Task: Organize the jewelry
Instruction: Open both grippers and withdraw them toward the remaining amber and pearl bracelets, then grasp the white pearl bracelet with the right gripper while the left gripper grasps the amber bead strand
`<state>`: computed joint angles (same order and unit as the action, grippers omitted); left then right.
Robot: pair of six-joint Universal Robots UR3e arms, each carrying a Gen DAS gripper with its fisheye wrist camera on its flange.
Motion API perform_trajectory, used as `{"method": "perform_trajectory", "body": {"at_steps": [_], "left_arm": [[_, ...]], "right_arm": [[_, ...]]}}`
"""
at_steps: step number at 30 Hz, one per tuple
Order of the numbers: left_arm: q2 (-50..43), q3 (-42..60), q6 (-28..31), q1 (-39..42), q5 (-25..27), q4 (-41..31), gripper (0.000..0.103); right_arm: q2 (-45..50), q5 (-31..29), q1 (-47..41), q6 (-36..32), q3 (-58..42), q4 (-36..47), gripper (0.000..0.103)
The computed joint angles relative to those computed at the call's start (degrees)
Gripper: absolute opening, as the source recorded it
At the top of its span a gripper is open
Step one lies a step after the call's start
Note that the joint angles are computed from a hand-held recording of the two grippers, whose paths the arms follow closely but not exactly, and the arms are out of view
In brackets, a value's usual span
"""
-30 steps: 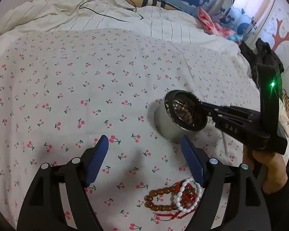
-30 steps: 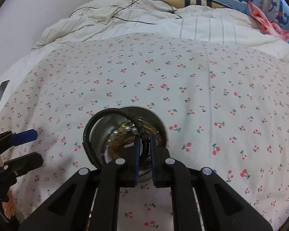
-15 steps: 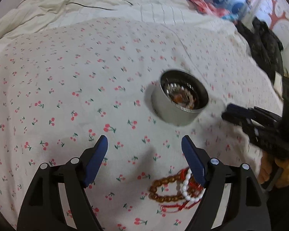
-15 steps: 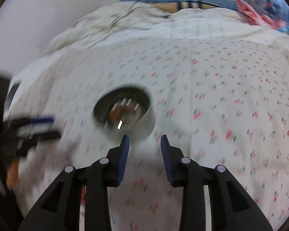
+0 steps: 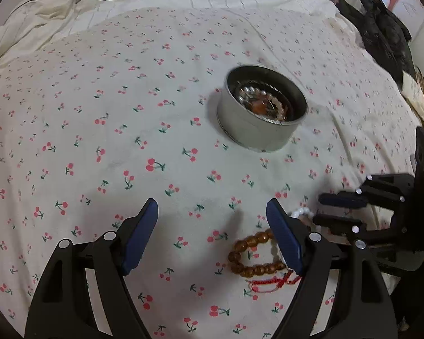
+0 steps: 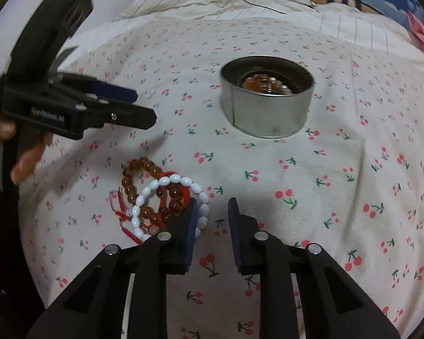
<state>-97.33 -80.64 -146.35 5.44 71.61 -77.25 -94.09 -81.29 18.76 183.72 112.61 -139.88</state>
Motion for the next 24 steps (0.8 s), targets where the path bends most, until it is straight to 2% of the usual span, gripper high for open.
{"method": "perform_trajectory", "body": {"at_steps": [5,9,12,16,17,18,19,20,21,22,24], "left_arm": [[0.5,-0.8,5.2,-0.7,2.1,-2.7,0.075],[1.3,-2.9,8.4,-0.9,2.9,-3.5,0.075],[1.1,-4.2,9.9,-2.0,4.0,-3.6,0.075],[1.3,-7.5,9.5,-4.3,7.0,1.2,0.075],[1.3,-7.8,9.4,-4.4,7.1,1.8,0.075],[1.5,-8.8,9.2,-4.6,7.5,3.6,0.07],[1.7,-9.6,9.1,-5.0,8.3,5.2,0.061],[2.0,-9.9,9.1,-4.9,8.5,5.8,0.056],[2.1,-9.7,8.7,-4.5,8.3,6.3,0.039],[1.9,-9.1,7.7,-4.0,8.2,6.5,0.029],[1.5,-9.1,6.4,-3.4,9.3,8.2,0.022]], "right_arm": [[6.1,-10.8,6.8,-1.7,-4.4,-0.3,0.023],[3.9,-7.4,4.0,-1.4,-2.8,-0.1,0.023],[4.1,-9.2,4.4,-1.8,-3.0,0.6,0.021],[7.3,-14.5,8.0,-2.5,-5.1,0.0,0.021],[7.4,-15.2,8.3,-2.7,-5.2,-0.1,0.016],[7.8,-16.8,8.8,-2.2,-5.3,-0.5,0.012],[8.0,-19.1,9.3,-1.8,-5.5,-0.5,0.008],[7.7,-20.7,9.3,-1.2,-5.2,-0.7,0.008],[7.1,-20.8,8.6,-0.6,-4.7,-0.9,0.008],[6.1,-20.6,7.4,0.3,-4.0,-1.0,0.008],[4.9,-20.1,5.5,0.8,-3.3,-0.4,0.008]]}}
